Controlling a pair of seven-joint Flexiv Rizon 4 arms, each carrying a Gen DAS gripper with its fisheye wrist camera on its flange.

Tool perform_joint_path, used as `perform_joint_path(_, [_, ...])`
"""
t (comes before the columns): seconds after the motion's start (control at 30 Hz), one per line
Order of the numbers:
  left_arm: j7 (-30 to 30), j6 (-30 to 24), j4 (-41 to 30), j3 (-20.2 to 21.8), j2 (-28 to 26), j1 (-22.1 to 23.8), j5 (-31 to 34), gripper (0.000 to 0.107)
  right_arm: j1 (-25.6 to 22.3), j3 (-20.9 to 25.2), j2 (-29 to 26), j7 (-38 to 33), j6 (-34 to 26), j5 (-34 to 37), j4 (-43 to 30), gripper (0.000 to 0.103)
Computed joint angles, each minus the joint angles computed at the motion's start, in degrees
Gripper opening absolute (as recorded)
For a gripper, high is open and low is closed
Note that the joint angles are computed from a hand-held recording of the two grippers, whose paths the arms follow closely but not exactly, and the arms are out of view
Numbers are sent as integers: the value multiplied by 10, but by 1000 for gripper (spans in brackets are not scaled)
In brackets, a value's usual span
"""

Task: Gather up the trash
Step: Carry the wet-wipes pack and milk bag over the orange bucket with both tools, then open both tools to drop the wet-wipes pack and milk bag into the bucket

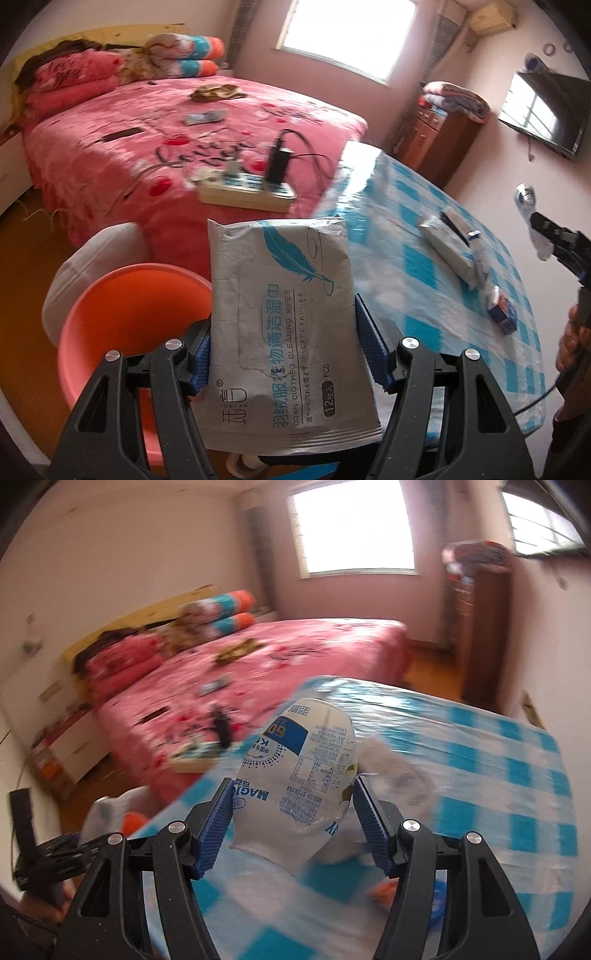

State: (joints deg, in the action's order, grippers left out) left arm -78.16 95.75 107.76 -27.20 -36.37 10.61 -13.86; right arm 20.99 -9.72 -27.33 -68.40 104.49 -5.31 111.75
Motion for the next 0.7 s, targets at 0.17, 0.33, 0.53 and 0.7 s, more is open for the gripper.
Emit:
perform_joint_path(0.17, [-17, 13, 16, 16, 2, 11, -2, 67, -56, 121, -21, -26, -26, -68, -43, 65])
perform_joint_path(0.33, [-35, 20, 27, 44, 2, 14, 1, 67, -108, 237, -67, -59, -76, -121, -103, 65])
perform_joint_path(0.53, [-62, 9, 26, 109, 0, -15, -7, 68, -115, 314, -124, -117, -151, -124, -174, 65])
perform_joint_path(0.7, [-79, -10, 16, 180, -5, -60, -16, 68, -85, 318, -150, -159, -188, -109, -208, 65])
